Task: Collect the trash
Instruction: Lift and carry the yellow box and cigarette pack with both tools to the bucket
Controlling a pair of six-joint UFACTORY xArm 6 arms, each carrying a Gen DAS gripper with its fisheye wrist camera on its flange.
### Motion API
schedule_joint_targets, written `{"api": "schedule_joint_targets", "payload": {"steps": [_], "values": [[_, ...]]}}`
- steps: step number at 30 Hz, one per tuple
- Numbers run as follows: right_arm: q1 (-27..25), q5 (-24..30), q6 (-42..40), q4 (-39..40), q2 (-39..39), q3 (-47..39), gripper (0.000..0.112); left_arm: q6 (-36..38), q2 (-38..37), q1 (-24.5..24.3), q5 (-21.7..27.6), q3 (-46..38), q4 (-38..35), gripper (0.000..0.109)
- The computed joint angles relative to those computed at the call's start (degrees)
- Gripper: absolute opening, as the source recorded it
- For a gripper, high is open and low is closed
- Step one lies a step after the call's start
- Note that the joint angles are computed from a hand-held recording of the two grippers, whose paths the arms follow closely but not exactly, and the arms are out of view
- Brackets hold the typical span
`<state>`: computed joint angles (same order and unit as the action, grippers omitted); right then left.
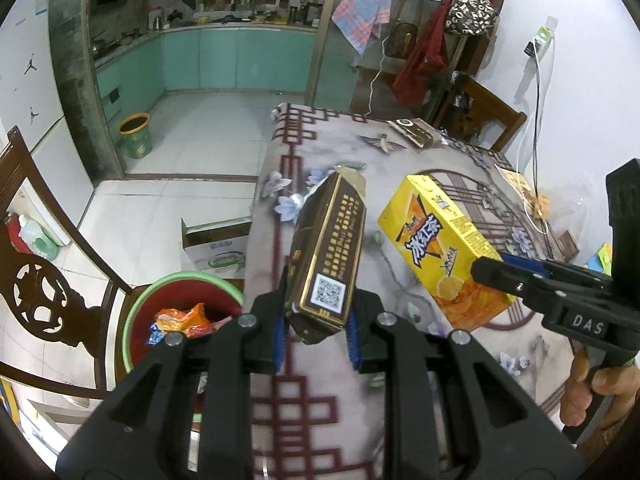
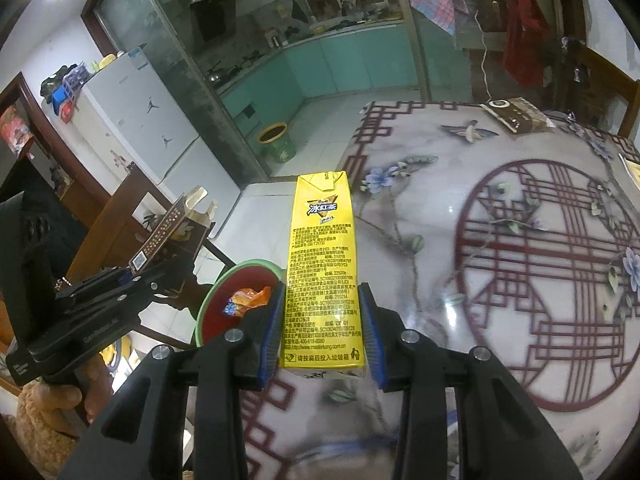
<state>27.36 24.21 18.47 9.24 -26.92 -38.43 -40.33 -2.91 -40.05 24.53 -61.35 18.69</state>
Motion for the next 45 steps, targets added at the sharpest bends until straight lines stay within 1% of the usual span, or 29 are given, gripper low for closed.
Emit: {"api": "schedule_joint_targets", "payload": {"steps": [4, 7, 15, 22, 29, 45], "values": [[1.88, -0.86, 0.61, 0.11, 3.75, -2.45, 0.035, 1.92, -1.38, 1.59, 0.03, 2.06, -1.62, 0.022], [2.88, -1.21, -0.41, 1.23, 6.43, -4.22, 0.035, 1.7, -3.02, 2.88, 0.69, 4.2, -1.93, 0.022], [6.61, 0.21, -7.02, 6.71, 16.14, -12.89, 0.035, -3.26, -9.98, 6.66, 2.07, 11.22, 0.77, 0.023], [9.52, 1.51, -11.55, 10.27, 21.86, -18.61, 0.035, -5.59, -14.2, 9.73, 3.5, 15.41, 1.16, 0.023], [10.5, 2.28, -12.66, 10.96, 23.81, -20.51, 0.035, -4.61, -14.92, 10.61, 3.1, 16.62, -0.08, 0.023], [10.23, 1.31, -10.4, 10.69, 23.35, -19.48, 0.035, -2.78, -12.78, 10.84, 2.2, 15.72, -1.62, 0.023]]}}
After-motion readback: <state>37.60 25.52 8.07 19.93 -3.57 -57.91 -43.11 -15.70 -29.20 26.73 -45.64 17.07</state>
